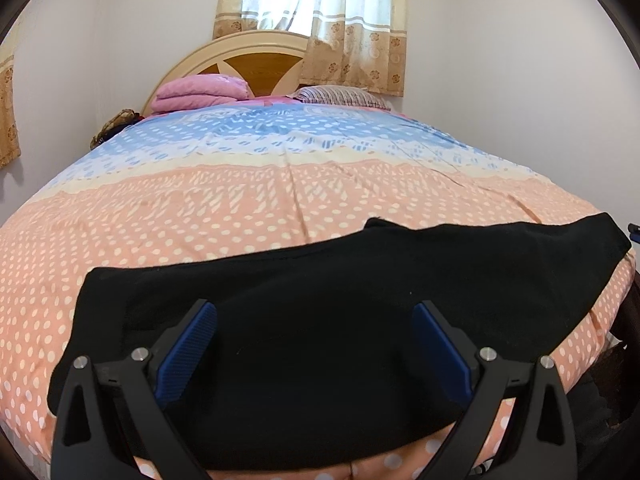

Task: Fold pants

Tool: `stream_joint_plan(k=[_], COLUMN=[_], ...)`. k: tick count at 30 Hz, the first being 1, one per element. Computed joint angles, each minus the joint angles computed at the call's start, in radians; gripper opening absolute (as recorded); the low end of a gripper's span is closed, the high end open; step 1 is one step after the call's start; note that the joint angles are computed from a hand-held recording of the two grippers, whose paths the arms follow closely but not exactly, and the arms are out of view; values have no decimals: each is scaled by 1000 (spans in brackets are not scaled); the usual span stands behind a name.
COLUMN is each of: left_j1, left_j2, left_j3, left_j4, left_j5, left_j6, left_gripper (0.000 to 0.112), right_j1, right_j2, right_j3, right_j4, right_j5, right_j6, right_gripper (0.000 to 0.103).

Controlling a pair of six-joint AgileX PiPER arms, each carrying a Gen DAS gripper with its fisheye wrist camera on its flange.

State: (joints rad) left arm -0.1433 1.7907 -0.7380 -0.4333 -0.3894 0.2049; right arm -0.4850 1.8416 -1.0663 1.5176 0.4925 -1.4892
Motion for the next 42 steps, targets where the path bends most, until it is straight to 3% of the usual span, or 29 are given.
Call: stream_joint_plan(k=[6, 8, 18, 23, 29, 33, 37, 42], left_j1=[-33, -53, -80, -64, -48, -42, -22, 10], left_j2=[15, 25, 70, 71, 90, 89, 86, 73], left_j3=[-45, -72, -166, -155, -168, -162, -154, -137], left_j4=[-187, -331, -785, -824, -900, -883, -855, -861], left_j5=[23, 33, 39, 37, 47, 52, 62, 54], left_j6=[173, 309, 711, 733, 802, 785, 765, 786], left_gripper=[101, 101, 101, 101, 101, 101, 101, 101], right_j1=[-57, -66, -79, -100, -52, -59, -49, -83], right_j2=[73, 94, 154, 164, 143, 143, 145, 187], right_j3=[-37, -37, -44, -24, 1, 2, 8, -34], right_j4=[-34, -24, 82, 125, 185, 165, 193, 156], right_j5=[97, 128, 231, 281, 194, 233, 199, 271], right_j6=[41, 28, -97, -126, -200, -173, -199, -124], right_gripper=[40, 40, 45, 44, 44, 43, 25, 20])
